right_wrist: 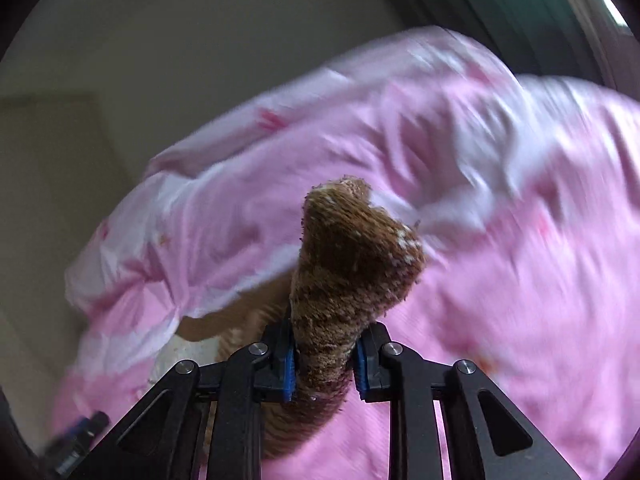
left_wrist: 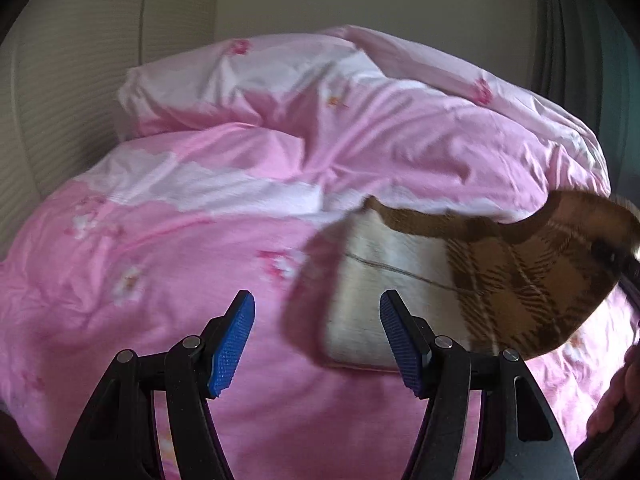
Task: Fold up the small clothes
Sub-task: 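Fold the grasped side over onto the bundle with the right gripper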
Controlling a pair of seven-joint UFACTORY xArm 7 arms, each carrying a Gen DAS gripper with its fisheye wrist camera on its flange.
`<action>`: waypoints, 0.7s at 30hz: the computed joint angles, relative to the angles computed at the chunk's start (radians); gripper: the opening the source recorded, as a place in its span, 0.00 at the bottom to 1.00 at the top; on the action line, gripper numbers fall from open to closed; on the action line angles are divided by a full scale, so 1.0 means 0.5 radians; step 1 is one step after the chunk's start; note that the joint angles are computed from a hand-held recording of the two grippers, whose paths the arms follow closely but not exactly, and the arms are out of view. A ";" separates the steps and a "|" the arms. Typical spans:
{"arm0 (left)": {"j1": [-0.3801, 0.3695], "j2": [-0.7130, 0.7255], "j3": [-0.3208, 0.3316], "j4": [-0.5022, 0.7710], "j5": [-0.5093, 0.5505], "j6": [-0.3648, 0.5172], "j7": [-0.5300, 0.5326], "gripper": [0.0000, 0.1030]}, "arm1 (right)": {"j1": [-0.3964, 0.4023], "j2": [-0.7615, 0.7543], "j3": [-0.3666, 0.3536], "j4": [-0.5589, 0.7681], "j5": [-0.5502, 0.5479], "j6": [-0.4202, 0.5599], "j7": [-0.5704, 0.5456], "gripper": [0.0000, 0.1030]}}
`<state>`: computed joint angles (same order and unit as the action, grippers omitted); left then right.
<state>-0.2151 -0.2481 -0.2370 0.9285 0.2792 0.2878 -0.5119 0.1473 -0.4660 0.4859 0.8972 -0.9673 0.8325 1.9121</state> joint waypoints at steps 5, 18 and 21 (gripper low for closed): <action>0.043 -0.094 0.143 -0.090 -0.106 0.000 0.151 0.63 | 0.033 0.657 0.248 0.703 -0.349 0.424 -0.498 0.22; 0.181 -0.164 0.387 -0.274 -0.459 -0.016 0.586 0.63 | 0.894 2.082 0.120 1.981 -0.645 1.180 -1.730 0.24; 0.164 -0.156 0.396 -0.275 -0.540 -0.014 0.658 0.63 | 0.966 2.088 0.034 1.969 -0.647 1.175 -1.744 0.26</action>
<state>-0.1334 -0.3261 -0.0390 0.7909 0.0091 0.2806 -0.1828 0.6305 0.5780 0.5030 1.8817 -1.2910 1.4202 1.0403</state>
